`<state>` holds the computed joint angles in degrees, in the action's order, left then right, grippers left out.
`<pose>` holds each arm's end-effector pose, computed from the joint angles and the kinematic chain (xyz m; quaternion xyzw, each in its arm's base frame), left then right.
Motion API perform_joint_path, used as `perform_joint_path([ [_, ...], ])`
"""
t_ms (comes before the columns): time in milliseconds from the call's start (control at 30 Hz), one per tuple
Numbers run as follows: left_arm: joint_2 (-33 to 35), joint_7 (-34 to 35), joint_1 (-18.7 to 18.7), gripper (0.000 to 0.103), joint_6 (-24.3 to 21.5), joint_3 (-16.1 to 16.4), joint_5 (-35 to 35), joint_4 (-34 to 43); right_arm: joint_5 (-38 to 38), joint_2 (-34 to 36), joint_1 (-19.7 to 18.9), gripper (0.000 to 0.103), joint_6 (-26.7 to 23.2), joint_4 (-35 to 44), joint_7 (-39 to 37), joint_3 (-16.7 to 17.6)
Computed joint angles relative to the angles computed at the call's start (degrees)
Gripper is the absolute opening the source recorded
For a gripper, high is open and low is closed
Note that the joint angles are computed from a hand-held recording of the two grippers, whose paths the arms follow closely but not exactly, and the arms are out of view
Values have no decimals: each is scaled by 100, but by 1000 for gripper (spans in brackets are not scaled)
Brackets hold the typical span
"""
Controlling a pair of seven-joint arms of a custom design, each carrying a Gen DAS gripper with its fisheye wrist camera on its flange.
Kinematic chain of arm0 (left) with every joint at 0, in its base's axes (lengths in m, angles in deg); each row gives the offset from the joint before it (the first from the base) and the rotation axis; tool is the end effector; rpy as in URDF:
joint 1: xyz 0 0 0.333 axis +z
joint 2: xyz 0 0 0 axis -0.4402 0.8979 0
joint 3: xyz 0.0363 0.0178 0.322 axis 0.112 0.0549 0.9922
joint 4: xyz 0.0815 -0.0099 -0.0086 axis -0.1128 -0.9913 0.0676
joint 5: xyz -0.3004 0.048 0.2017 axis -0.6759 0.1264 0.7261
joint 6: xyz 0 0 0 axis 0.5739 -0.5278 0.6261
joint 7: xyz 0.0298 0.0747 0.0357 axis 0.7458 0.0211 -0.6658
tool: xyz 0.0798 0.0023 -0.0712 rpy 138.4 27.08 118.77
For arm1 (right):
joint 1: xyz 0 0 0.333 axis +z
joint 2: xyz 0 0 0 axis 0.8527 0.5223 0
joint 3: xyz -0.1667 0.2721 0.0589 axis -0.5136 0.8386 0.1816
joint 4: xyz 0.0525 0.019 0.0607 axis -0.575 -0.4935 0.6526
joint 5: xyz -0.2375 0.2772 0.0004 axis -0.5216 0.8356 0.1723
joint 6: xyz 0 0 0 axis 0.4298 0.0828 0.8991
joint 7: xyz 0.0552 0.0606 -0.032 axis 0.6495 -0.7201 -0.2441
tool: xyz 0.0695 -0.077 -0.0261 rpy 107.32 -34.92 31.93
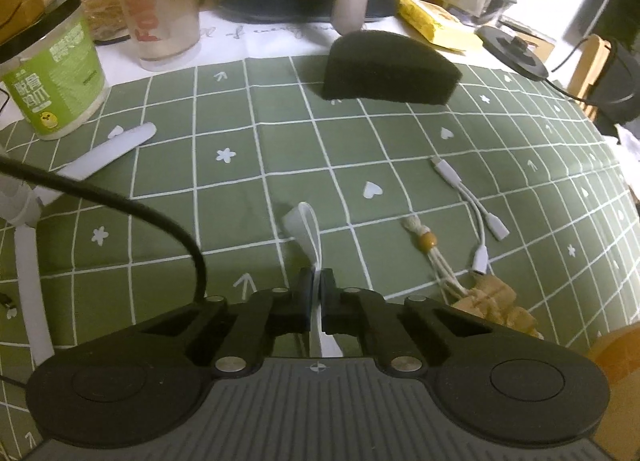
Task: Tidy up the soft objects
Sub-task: 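Lift the white strap with the left gripper while the right gripper grasps a white cable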
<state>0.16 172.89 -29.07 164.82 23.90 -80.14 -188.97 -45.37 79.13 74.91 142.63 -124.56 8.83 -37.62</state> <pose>0.5047 -0.0779 0.3354 -0.6600 0.7101 -0.2136 0.1204 0.5207 0.1781 0.4793 -0.7925 0.5335 -0.0736 0.2862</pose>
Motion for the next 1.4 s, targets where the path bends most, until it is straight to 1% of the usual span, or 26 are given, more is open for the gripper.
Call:
perform_joint_path([
  [167,-139,163,16,4,-47,-70,-154,-52,-6,102,-1,103,-112,140,-248,22],
  [233,-233,303,40,4,-31,-118,-332,-85,26,183,-16,103,-218,242,-397,43],
  [333,-389,751,83,4,12,-215,-841,-129,102,335,-57,103,-395,435,-644,91],
  [433,-558,1171,25,4,37,-221,-1321,-173,127,504,-100,103,-575,656,-839,153],
  [500,-695,1389,-51,4,16,-179,-1590,-218,157,627,-133,103,-690,814,-991,204],
  [567,-838,1262,-132,4,56,-106,-1512,-322,168,751,-165,103,-802,967,-1139,261],
  [767,-1313,1313,-419,4,74,116,-1851,-618,119,1256,-250,102,-1244,1549,-1496,444],
  [800,-1396,1279,-454,4,85,140,-1868,-676,65,1357,-253,101,-1337,1669,-1520,468],
  [833,-1460,1237,-484,4,99,164,-1867,-723,4,1443,-253,95,-1407,1770,-1533,489],
  [900,-1591,1177,-556,4,122,222,-1892,-817,-121,1649,-253,89,-1593,2016,-1574,541],
  [967,-1736,1086,-609,4,124,273,-1889,-917,-234,1837,-247,89,-1713,2228,-1623,598],
  [1000,-1813,1003,-612,4,133,279,-1857,-975,-288,1936,-243,86,-1770,2337,-1648,625],
  [1033,-1878,937,-625,4,141,297,-1831,-1026,-351,2043,-233,80,-1848,2459,-1646,646],
  [1067,-1937,878,-641,4,150,321,-1809,-1073,-421,2157,-224,77,-1929,2588,-1634,662],
  [1133,-2071,696,-628,4,168,323,-1713,-1183,-591,2391,-186,66,-2060,2843,-1555,676],
  [1267,-2316,401,-633,4,157,378,-1532,-1376,-898,2871,-120,53,-2321,3362,-1356,707],
  [1333,-2439,230,-601,4,143,369,-1427,-1479,-1018,3088,-92,45,-2400,3588,-1291,733],
  [1400,-2551,51,-562,4,135,348,-1318,-1574,-1160,3256,-44,41,-2422,3761,-1224,741],
])
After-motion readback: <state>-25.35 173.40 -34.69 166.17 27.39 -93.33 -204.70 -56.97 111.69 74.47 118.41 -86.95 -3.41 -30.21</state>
